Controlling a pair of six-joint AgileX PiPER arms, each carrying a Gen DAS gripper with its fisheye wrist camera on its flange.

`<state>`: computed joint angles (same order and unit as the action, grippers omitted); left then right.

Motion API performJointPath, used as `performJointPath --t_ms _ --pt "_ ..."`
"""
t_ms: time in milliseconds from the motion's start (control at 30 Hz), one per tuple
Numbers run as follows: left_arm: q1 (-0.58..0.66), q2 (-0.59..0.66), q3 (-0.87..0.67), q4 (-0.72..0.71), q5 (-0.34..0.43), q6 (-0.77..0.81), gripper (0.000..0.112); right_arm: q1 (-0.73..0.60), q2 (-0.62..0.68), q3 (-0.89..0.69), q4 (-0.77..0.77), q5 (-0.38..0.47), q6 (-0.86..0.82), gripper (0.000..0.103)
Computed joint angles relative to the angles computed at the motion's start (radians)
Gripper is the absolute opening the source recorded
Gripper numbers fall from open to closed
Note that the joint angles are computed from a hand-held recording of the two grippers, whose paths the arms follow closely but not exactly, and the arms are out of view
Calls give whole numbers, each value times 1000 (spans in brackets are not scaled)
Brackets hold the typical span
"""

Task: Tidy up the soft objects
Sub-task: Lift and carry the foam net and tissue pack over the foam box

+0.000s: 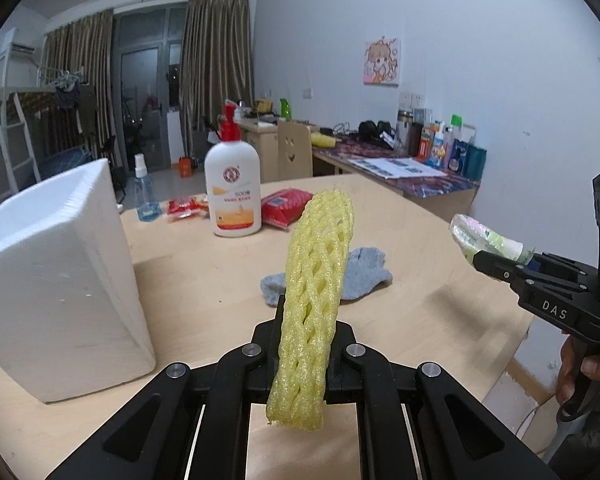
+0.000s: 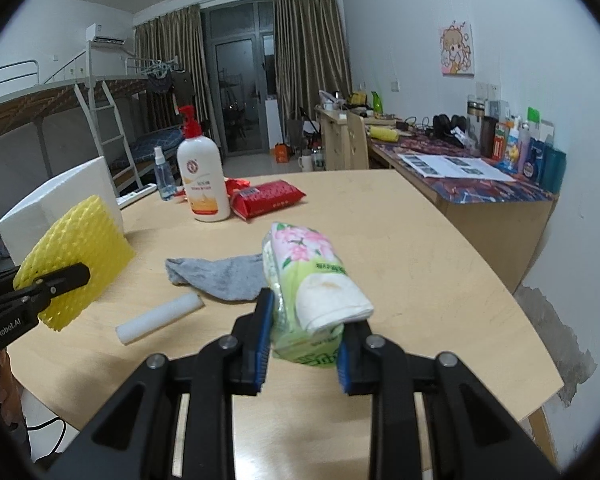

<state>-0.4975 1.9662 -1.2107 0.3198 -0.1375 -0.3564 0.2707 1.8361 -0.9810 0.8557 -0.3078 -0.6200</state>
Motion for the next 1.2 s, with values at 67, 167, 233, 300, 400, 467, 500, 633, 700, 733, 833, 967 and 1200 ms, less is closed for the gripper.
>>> performJointPath --t_ms 67,167,233,300,400,467,500,633,700,733,833,967,1200 --pt "-3 -25 32 -83 -12 84 11 13 -10 5 17 -11 -17 31" --pt "0 -57 76 -125 -33 123 11 33 -29 18 25 -29 -24 31" --pt "1 -80 106 -154 -49 146 11 47 -42 28 36 -42 -33 31" --pt "5 -92 122 -149 -59 144 11 62 -52 35 47 -55 -43 31" --pt "6 -120 158 -178 -81 170 11 87 -64 49 58 -79 -48 31" --pt "9 -137 184 -197 -106 184 11 102 -71 57 71 -93 -55 31" --pt "10 -143 193 -194 -111 181 11 110 -74 59 75 -100 -57 31" --pt "9 -156 215 -232 -126 217 11 130 -87 70 92 -116 -69 31" --pt "5 -162 223 -287 -131 260 11 142 -87 68 92 -121 -68 31" --pt "5 -167 230 -301 -135 272 11 145 -86 66 90 -121 -67 31" --pt "11 -178 243 -359 -147 321 11 156 -81 57 80 -116 -63 31" --pt "15 -196 266 -454 -163 404 11 164 -65 30 50 -99 -51 31" --pt "47 -250 333 -597 -207 528 11 191 -23 -37 -30 -50 -13 31"
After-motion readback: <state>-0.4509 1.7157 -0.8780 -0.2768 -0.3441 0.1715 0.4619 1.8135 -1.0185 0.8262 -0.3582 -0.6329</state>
